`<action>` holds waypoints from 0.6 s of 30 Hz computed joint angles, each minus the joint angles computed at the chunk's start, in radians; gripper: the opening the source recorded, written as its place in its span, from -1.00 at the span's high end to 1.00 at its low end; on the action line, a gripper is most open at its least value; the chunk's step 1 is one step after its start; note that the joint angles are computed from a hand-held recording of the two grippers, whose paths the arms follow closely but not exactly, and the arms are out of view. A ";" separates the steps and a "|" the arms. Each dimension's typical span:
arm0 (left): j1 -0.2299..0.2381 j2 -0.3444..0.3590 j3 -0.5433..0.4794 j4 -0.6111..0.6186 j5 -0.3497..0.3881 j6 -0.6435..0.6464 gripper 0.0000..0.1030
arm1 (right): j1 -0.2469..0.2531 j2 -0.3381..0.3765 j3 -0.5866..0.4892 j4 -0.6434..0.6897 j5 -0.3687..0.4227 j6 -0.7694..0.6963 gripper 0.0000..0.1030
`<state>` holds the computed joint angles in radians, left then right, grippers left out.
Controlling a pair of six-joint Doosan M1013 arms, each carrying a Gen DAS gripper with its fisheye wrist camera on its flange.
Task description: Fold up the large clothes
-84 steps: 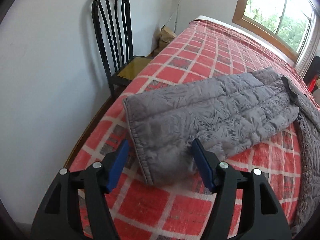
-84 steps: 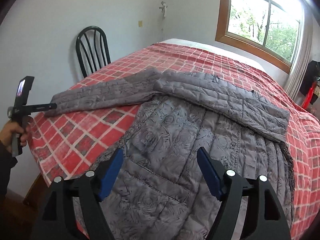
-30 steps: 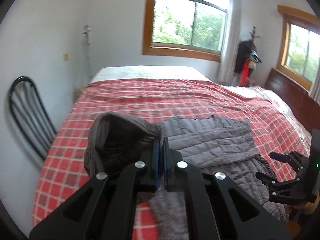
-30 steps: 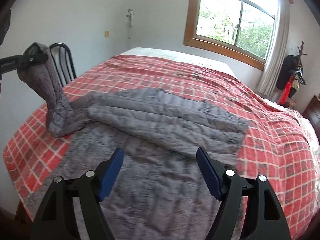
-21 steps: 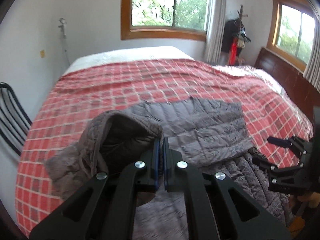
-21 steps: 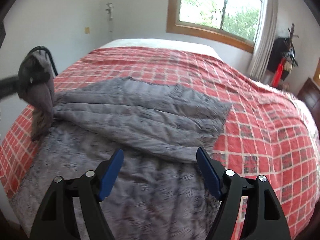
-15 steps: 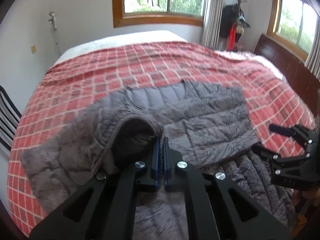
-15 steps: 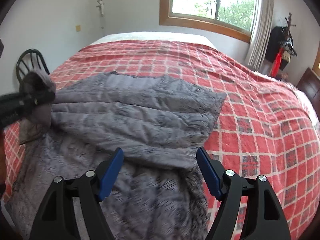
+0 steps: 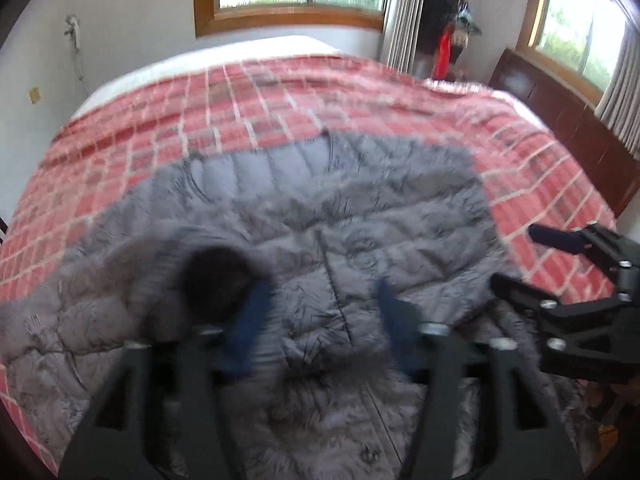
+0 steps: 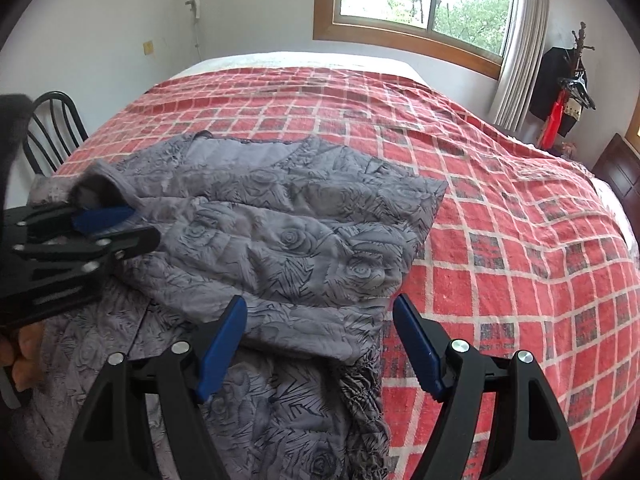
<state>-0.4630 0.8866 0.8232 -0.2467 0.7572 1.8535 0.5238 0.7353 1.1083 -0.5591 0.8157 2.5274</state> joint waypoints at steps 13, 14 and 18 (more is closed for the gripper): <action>0.114 -0.147 0.197 0.036 -0.166 -0.054 -0.63 | 0.007 0.120 -0.266 0.385 -0.035 -0.410 -0.45; 0.125 -0.145 0.204 0.049 -0.168 -0.074 -0.63 | 0.008 0.141 -0.302 0.411 -0.024 -0.433 -0.44; 0.163 -0.139 0.229 0.060 -0.183 -0.128 -0.62 | 0.005 0.240 -0.462 0.504 0.029 -0.503 -0.42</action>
